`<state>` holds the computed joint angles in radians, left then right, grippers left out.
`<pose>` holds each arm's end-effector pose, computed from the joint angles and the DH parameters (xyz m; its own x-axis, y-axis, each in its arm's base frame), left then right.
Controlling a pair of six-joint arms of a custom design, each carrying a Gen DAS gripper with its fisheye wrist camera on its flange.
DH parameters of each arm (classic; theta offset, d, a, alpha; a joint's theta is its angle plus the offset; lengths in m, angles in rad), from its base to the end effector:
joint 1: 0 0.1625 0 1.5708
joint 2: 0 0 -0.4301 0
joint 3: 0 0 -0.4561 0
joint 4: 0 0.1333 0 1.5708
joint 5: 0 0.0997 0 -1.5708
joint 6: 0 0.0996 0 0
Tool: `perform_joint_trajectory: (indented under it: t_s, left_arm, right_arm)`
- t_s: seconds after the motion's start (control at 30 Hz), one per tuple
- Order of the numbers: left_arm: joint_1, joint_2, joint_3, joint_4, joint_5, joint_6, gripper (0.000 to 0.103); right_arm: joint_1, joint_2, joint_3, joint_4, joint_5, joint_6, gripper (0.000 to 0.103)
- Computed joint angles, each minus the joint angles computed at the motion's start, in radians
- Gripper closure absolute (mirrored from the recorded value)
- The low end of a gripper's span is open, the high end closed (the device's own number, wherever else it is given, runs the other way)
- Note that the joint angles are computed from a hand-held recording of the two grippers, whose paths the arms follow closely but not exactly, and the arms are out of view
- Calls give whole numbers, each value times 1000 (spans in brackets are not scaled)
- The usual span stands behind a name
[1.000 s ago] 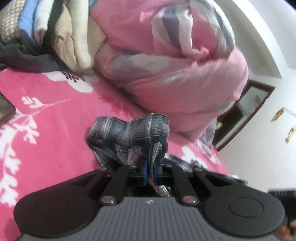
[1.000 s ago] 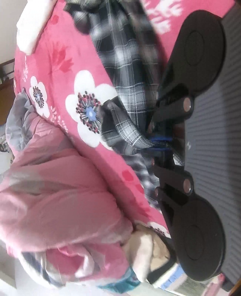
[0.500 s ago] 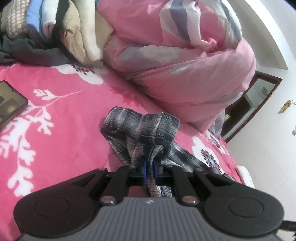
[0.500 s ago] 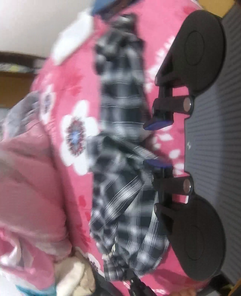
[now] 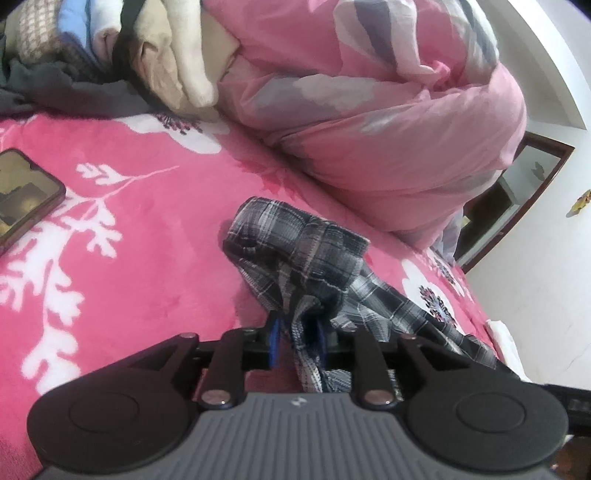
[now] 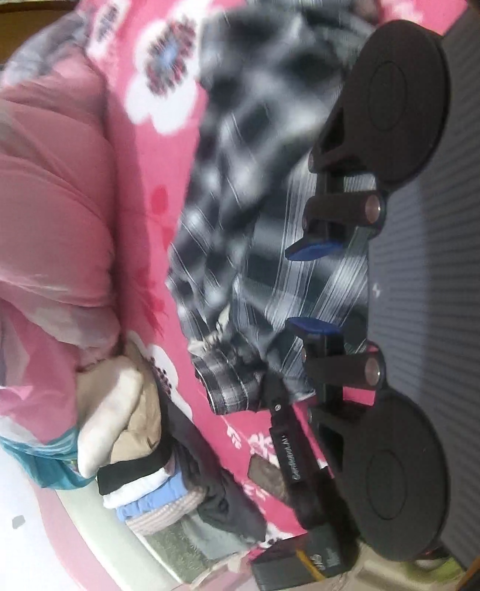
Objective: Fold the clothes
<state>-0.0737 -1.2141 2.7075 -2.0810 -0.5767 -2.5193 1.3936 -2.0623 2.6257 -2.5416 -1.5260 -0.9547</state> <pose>-0.2110 -0.2018 -0.0023 -0.9202 -0.3763 -0.1075 -0.0203 0.3202 -0.9471 0.0803 -0.3330 0.2462 -0.7021 -0.6459 0.2996 -0.7116 0.6517 -0.2625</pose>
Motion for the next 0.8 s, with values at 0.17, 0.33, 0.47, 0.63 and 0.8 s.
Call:
perform_joint_trajectory:
  t_s: [0.17,0.33,0.47,0.63,0.8]
  left_arm:
    - [6,-2,10,-36,-8,35,66]
    - [11,18,7,-74,-2,76,54]
    - [11,32,-1,-89,6,101,48]
    - [-4,36,-11,-74,21,109,43]
    - [8,46,-20,-77,19,122,37]
  right_arm:
    - [1,119,-8,-36,-24,64,81]
    - [-29,145,-4,-26,-30,95,83]
    - [-47,135,-6,-3,-13,90,83]
    - [-57,141,-10,3,-5,90,83]
    - [-62,123,-9,22,2,89,83]
